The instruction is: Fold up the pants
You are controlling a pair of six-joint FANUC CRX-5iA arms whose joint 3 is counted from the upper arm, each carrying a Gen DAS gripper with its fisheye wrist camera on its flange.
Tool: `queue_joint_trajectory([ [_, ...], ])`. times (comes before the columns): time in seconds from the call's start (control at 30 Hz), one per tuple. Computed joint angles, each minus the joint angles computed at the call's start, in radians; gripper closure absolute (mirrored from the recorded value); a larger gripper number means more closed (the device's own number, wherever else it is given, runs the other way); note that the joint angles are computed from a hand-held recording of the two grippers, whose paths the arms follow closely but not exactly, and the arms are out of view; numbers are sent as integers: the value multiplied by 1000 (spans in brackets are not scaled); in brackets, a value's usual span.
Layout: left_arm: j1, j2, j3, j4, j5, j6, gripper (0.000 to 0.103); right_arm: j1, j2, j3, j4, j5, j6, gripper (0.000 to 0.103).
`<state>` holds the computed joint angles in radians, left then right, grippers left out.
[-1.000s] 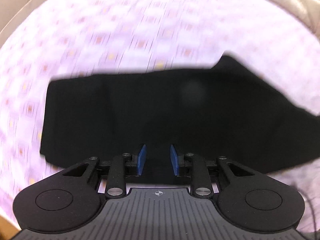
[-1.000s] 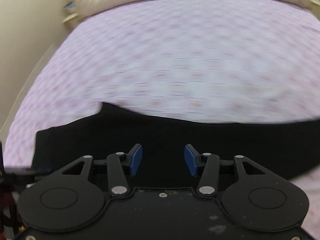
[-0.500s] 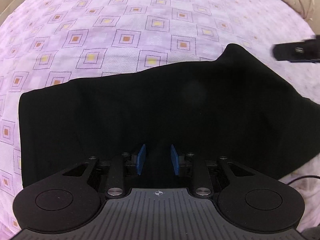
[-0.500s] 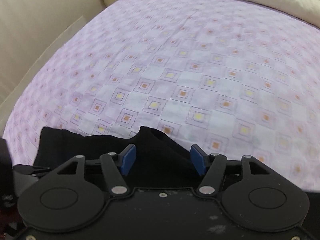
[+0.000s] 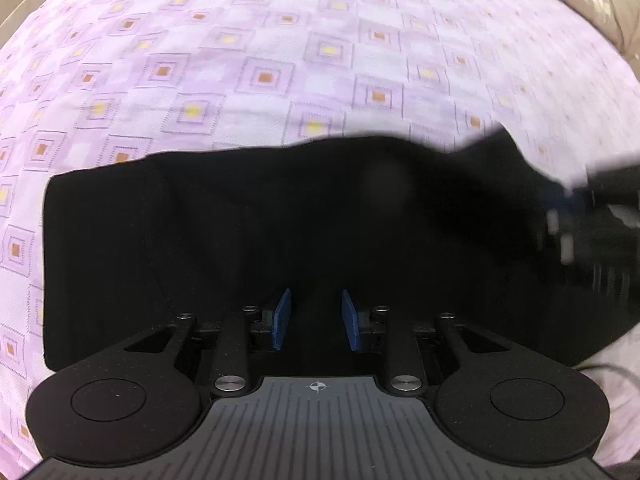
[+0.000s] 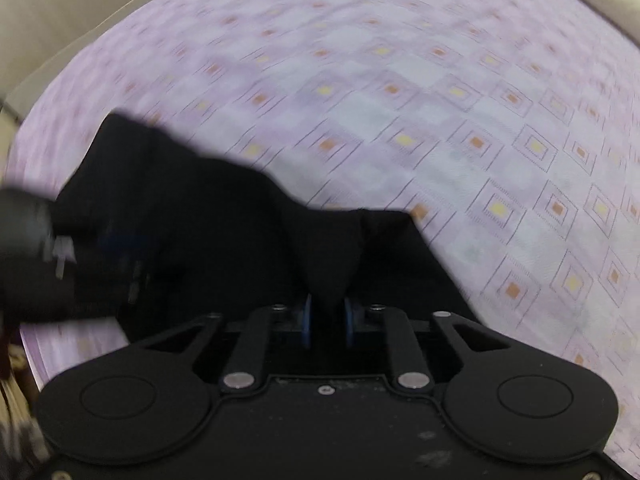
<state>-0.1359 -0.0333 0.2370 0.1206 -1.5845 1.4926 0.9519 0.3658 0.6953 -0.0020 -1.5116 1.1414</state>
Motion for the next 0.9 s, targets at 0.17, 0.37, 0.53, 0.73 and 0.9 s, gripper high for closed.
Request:
queue_joint_trajectory([
  [0.17,10,8,62,62,94,30,75,69,-78,-124,60,52,-25,89],
  [0.37,-32,163,218,60,73,72,75,107,-102,-165,96,38,-3,91],
  [0.53,-30,252,223,129,-78,-22,75,140,-127,-210,142,53,11,91],
  [0.73,-6,152,120,156,-25,-49,75,136,-173,-243,183,97,-66,53],
  [0.9,2,157,130,165,-23,-45,75,90,-170,-209,104,135,1,46],
])
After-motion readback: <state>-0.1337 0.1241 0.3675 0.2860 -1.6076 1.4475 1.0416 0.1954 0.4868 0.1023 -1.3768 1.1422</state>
